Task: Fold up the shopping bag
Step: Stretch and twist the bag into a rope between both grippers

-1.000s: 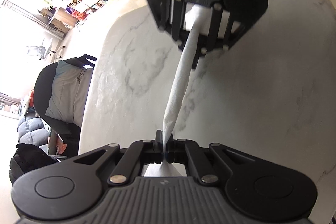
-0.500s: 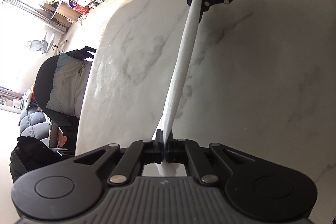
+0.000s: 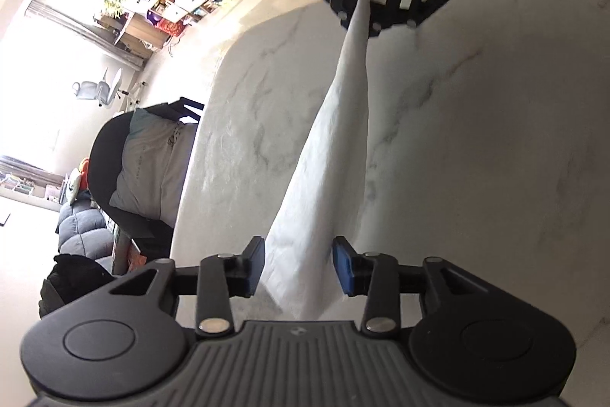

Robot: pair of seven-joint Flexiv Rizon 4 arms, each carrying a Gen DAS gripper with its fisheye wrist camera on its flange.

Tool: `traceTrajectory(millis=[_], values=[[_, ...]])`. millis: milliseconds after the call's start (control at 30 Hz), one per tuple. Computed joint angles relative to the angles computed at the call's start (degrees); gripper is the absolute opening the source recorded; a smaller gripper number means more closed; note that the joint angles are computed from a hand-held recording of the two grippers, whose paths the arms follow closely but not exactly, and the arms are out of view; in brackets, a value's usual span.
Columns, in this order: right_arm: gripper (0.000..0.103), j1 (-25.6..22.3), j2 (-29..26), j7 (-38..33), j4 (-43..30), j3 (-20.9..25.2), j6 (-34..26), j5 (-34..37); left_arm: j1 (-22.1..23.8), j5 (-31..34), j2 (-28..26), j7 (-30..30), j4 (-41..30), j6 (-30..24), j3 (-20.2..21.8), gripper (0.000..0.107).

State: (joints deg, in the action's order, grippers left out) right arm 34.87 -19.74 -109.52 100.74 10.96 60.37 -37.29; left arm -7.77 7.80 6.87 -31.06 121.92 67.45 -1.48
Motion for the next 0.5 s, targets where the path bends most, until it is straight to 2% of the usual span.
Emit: traceTrajectory(millis=[33,267,400,500], values=[[0.001,0.1,-0.1,-0.4,-0.5,0.4,-0.1,0.4,-0.5,-0.8,-0.4,0.9,-0.1,0.3,-0.2,0.040],[0.001,1.0,0.3,-1.9,-1.7,1.1,-1.4,1.5,-1.1,6.1,-4.0,-0.8,-2.6,3.0,-2.0,0.041],[0.001,1.9,1.1,2.3,-1.4,0.1,-4.3,0.3,-1.5,8.6,-4.1,-2.3,-2.7,5.6,-1.6,0.042],[0.001,2.1,1.6,6.0,-0.9,-0.6,-5.6,-1.8,-1.6,8.9,-3.9,-3.8,-3.3,4.7,-1.6,0.045]])
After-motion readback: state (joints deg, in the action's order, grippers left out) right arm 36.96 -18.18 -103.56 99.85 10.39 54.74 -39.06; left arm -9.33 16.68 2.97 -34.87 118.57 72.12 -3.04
